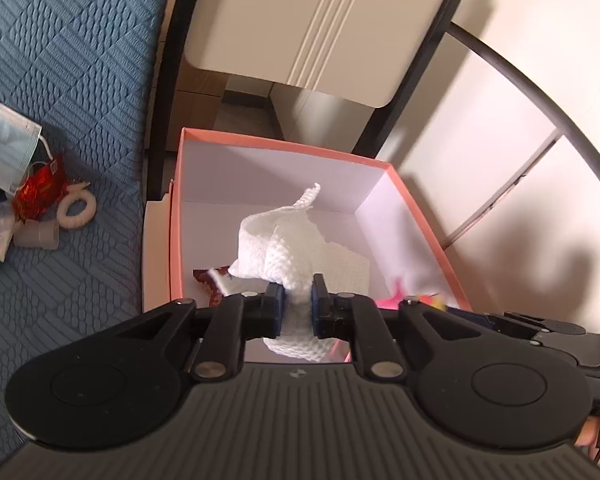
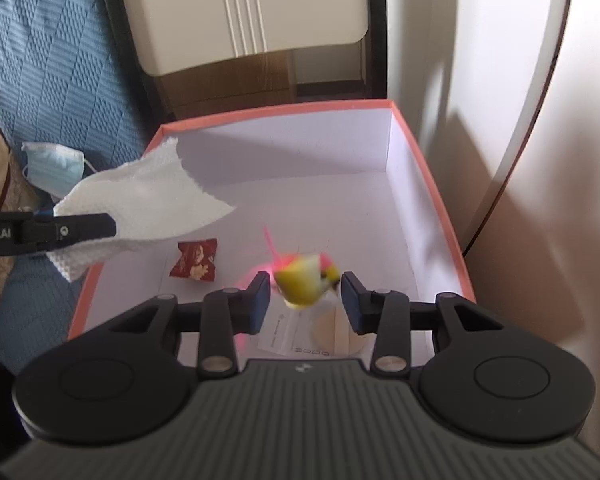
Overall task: Organize soft objects
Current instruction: 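Open both tools over the box to drop the tissue and bird, then withdraw both open tools from the box back toward the seat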
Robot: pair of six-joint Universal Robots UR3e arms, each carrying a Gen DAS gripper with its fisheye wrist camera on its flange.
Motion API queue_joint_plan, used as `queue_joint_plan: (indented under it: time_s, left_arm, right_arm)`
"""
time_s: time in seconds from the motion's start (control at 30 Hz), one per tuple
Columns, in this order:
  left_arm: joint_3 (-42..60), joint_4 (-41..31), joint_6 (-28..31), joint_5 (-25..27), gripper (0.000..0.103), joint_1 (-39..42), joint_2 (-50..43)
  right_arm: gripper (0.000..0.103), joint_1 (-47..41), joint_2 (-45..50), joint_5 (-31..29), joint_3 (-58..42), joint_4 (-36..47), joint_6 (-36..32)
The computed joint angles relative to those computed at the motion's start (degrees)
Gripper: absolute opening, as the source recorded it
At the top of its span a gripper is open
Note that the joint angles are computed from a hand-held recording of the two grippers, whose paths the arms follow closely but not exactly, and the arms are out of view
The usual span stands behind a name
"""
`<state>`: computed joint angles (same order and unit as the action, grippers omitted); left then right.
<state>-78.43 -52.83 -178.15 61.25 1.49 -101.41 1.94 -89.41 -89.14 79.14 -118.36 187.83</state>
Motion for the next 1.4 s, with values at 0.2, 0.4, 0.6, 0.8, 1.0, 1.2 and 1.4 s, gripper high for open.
queue_joint_plan:
  time_s: [0.2, 0.4, 0.6, 0.8, 1.0, 1.2, 1.4]
  left_arm:
    - [-0.12, 0.36, 2.16, -4.32, 0.045, 3.59, 5.28]
    - [-2.64, -0.13, 4.51, -10.84, 0.045, 10.92, 14.04]
    - [-5.88, -3.48, 10.39, -19.6, 0.045, 22.37, 23.13]
    - [-11.54, -12.42, 20.19, -28.56, 0.045, 34.4, 29.78]
    - [-11.9, -29.91, 35.44, -36.0, 0.045, 46.7, 34.46]
    - [-8.05, -51.6, 51.86, -39.48, 0.045, 55.72, 35.79]
    - [-11.39, -54.06, 56.8, -37.88, 0.045, 59.17, 36.34]
  right_arm:
    - [0.052, 2.47, -0.92, -1.22, -4.54, 0.21, 2.84]
    - [0.052, 8.16, 2.83, -4.21, -14.57, -0.32, 3.73]
    - [0.052, 14.72, 8.82, -8.48, -24.44, 0.78, 5.21]
    - [0.052, 20.48, 13.75, -12.55, -30.8, 2.64, 8.73]
    - [0.052, 26.44, 18.32, -17.05, -36.56, 4.45, 11.46]
    - [0.052, 30.97, 21.76, -18.8, -39.67, 4.62, 13.27]
    - [0.052, 34.21, 25.25, -20.16, -42.06, 5.33, 14.71]
